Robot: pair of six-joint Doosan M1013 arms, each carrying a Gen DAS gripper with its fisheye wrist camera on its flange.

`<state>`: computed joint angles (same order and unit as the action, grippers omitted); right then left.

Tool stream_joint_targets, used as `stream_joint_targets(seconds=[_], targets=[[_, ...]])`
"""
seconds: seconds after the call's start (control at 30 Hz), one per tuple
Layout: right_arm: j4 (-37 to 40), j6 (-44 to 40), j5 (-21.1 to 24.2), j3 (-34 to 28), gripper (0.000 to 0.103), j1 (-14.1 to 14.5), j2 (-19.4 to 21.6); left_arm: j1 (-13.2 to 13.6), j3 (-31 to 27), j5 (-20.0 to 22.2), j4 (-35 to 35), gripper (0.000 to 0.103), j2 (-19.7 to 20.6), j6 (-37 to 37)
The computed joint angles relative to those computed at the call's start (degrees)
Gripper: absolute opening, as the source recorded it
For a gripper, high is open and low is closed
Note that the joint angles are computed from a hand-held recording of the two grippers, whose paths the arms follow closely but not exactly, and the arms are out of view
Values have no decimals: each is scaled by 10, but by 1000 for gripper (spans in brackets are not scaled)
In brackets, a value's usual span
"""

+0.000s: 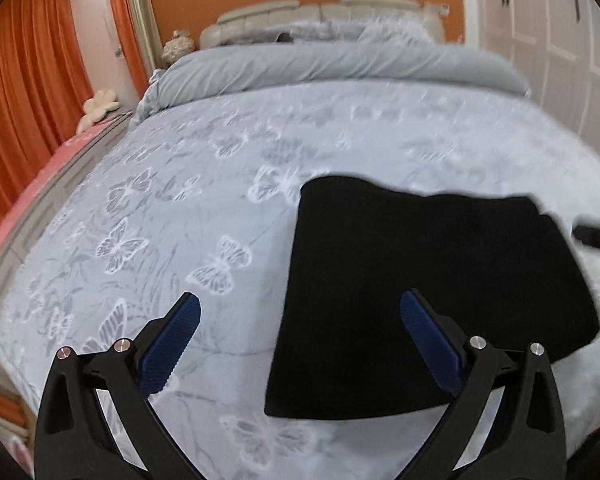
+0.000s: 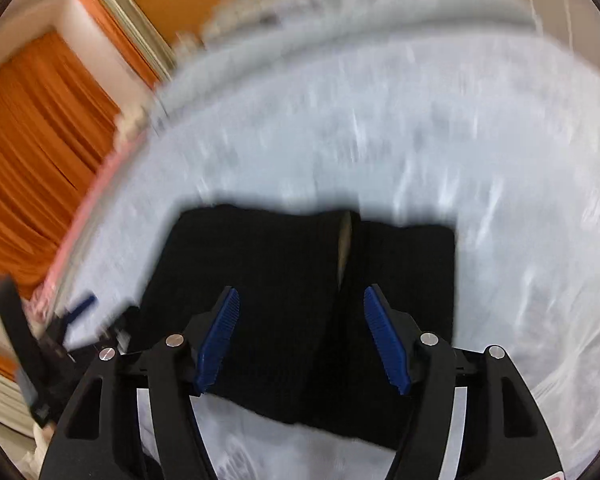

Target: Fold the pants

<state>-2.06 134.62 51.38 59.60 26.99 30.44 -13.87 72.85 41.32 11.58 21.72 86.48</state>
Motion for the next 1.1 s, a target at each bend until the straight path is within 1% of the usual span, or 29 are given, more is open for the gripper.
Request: stream_joint_targets(seconds=[0.03, 0.1, 0.13, 0.17, 0.2, 0.23, 0.27, 0.3, 0.33, 0.37, 0.5, 0.53, 0.57, 0.6, 0.63, 0.67, 0.7, 0.73, 0.77, 0.8, 0.83, 0.87, 0.9, 0.93, 0.97, 1.0, 1.03, 1.1], targets=[[47, -17, 5, 1, 64, -6, 5, 2, 1, 5, 2, 98, 0, 1], [122, -54, -9, 8, 65, -11, 11, 4, -10, 21, -6, 98, 9, 4], [130, -66, -6, 5, 65, -10, 14, 6, -15, 30, -18, 98, 12, 7], [114, -62, 1, -3, 65, -6, 19, 9, -20, 38, -29, 98, 16, 8], [100, -64, 5, -7, 63, -1, 22, 11, -26, 46, -41, 98, 19, 10], [92, -64, 1, -8, 58, 1, 23, 13, -31, 56, -51, 98, 22, 9], [90, -67, -2, -7, 36, 3, 23, 13, -34, 61, -54, 98, 23, 6], [94, -74, -5, -7, 18, 3, 25, 13, -34, 62, -54, 98, 23, 3], [108, -84, -18, -4, 17, 1, 25, 13, -34, 62, -47, 98, 23, -4], [100, -86, -28, 2, 16, 2, 18, 11, -34, 60, -38, 98, 23, -11], [35, -96, -87, 25, 15, 14, -21, 12, -31, 59, -31, 98, 22, -17], [12, -88, -89, 31, 15, 16, -29, 13, -30, 59, -33, 98, 21, -15], [-15, -76, -75, 28, 16, 18, -29, 13, -28, 55, -35, 98, 20, -13], [-45, -59, -30, 19, 18, 19, -21, 13, -26, 54, -32, 98, 19, -12], [-46, -51, 28, 5, 21, 15, -5, 12, -28, 58, -28, 98, 20, -14], [-30, -52, 61, -3, 24, 10, 8, 12, -28, 60, -29, 98, 21, -11], [-11, -45, 65, 2, 27, 6, 10, 13, -29, 63, -36, 98, 22, -3], [-3, -40, 41, 13, 28, 3, 0, 13, -32, 69, -43, 98, 24, 2], [-4, -40, 33, 14, 28, 3, -4, 14, -33, 72, -46, 98, 24, 2], [-33, -23, 3, 29, 34, 6, -20, 15, -35, 73, -54, 98, 24, 6], [-76, 6, -22, 45, 43, 9, -34, 17, -36, 74, -63, 98, 24, 9], [-107, 32, -28, 53, 64, 11, -42, 20, -38, 76, -75, 98, 24, 13], [-147, 73, -26, 62, 70, 11, -51, 24, -40, 79, -94, 98, 25, 21], [-160, 101, -25, 74, 70, 7, -59, 31, -46, 89, -125, 98, 28, 32], [-150, 110, -25, 78, 70, 2, -61, 36, -50, 96, -143, 98, 30, 39], [-127, 113, -29, 85, 70, -6, -64, 42, -58, 113, -168, 98, 36, 48], [-96, 107, -35, 93, 70, -15, -65, 45, -64, 125, -177, 98, 41, 50], [-39, 77, -30, 98, 70, -26, -64, 50, -74, 149, -197, 98, 51, 57]])
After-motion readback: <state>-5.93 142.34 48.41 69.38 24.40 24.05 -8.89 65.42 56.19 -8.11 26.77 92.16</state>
